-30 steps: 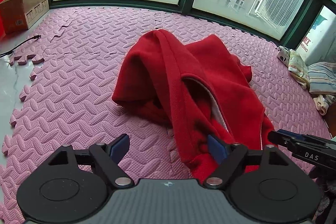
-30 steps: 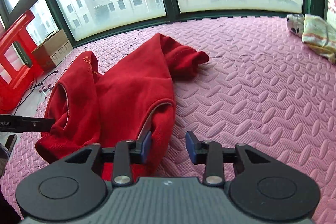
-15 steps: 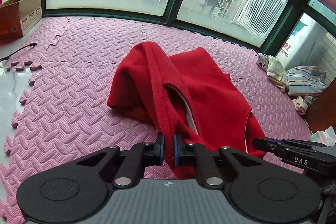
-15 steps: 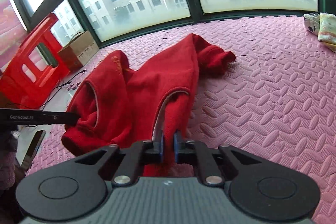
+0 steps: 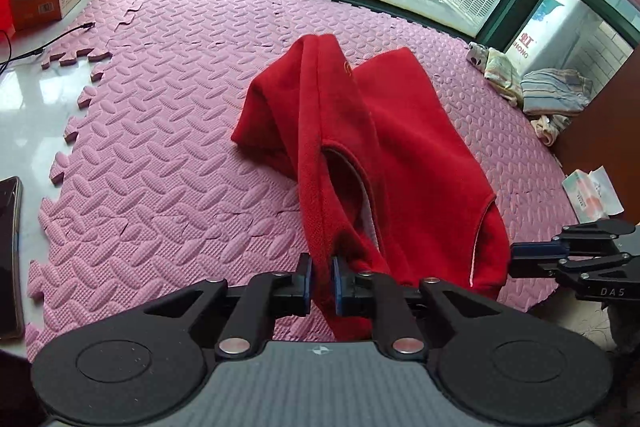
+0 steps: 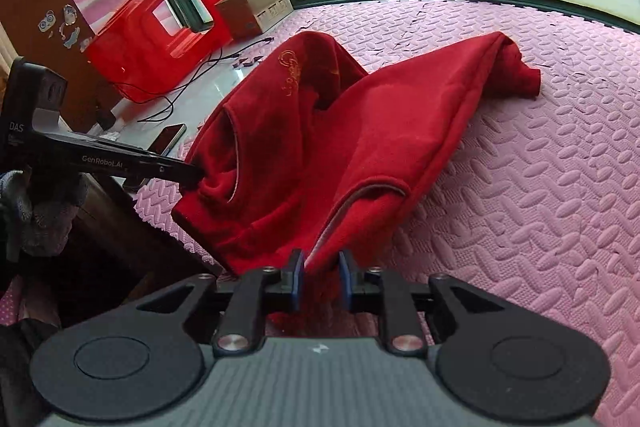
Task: Fold clothes
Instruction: 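Lift the red sweatpants by the waistband with both tools and shake out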
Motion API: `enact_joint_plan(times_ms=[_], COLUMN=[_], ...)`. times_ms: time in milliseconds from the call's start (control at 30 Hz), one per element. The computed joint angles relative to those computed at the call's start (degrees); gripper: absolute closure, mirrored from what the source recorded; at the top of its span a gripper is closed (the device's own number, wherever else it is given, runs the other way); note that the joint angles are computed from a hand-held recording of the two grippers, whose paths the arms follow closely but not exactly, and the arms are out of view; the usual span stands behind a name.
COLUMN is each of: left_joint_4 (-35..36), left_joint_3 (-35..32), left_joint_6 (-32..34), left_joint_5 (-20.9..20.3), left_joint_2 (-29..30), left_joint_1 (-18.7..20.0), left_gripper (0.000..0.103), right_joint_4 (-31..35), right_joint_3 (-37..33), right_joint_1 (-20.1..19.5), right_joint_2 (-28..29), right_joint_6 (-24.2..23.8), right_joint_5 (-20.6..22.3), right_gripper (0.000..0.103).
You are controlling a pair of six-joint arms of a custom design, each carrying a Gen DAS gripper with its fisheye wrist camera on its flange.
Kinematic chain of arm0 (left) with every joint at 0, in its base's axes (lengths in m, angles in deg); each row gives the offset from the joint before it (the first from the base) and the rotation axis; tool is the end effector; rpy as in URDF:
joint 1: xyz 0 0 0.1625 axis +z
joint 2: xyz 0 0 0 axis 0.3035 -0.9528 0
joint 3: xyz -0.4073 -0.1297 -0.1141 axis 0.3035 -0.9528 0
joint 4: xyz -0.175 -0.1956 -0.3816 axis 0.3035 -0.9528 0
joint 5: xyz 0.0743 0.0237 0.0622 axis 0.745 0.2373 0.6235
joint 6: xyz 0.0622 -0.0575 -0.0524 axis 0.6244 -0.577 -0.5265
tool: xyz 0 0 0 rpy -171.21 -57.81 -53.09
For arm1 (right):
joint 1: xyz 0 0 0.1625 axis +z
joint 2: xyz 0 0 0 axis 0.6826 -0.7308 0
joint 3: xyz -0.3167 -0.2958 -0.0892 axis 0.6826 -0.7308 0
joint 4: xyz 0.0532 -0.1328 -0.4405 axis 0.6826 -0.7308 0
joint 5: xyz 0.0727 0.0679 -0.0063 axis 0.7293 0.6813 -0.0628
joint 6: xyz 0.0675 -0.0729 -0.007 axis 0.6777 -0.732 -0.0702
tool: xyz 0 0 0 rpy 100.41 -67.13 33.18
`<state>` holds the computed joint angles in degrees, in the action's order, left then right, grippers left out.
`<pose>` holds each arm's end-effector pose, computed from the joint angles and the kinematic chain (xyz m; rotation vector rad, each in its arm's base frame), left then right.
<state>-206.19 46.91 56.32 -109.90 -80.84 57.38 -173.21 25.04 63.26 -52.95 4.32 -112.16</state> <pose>-0.0173 -0.7281 0.3269 0.5928 2.6437 -0.5167 0.2988 -0.6569 0.0453 0.6447 -2.6960 0.6133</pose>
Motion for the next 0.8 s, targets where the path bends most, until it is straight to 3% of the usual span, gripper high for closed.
enact_joint_plan(times_ms=[100,233,367,633,800], left_joint_4=[-0.34,-3.94,-7.24,-9.62,-8.78], left_joint_3=[0.22,0.34,-0.81,-8.02,-13.38], left_joint_6=[1.09,4.66,6.95,6.10,5.26], left_joint_5=[1.01,1.31,0.12,1.06,2.50], left_joint_2=[-0.26,-0.31,0.59,7.72,12.45], left_joint_1=[-0.30,-1.61,-2.61,-3.22,-3.10], left_gripper=[0.083,0.058,0.049,0.045,0.041], right_joint_4=[-2.27,-6.12,-8.11,-6.10,-0.97], right_joint_3=[0.37,-2.27,-8.83,-26.38,-37.94], right_joint_1=[0.04,-0.40,-1.96,-4.97,-6.41], right_joint_2=[-0.79,0.48,3.73,12.83,18.86], right_joint_6=[-0.15,-1.82,-3.37,-4.38,-1.36], right_joint_5=[-1.95,-5.33,-7.77,-7.45,-6.50], right_gripper=[0.084,0.084,0.084,0.082,0.076])
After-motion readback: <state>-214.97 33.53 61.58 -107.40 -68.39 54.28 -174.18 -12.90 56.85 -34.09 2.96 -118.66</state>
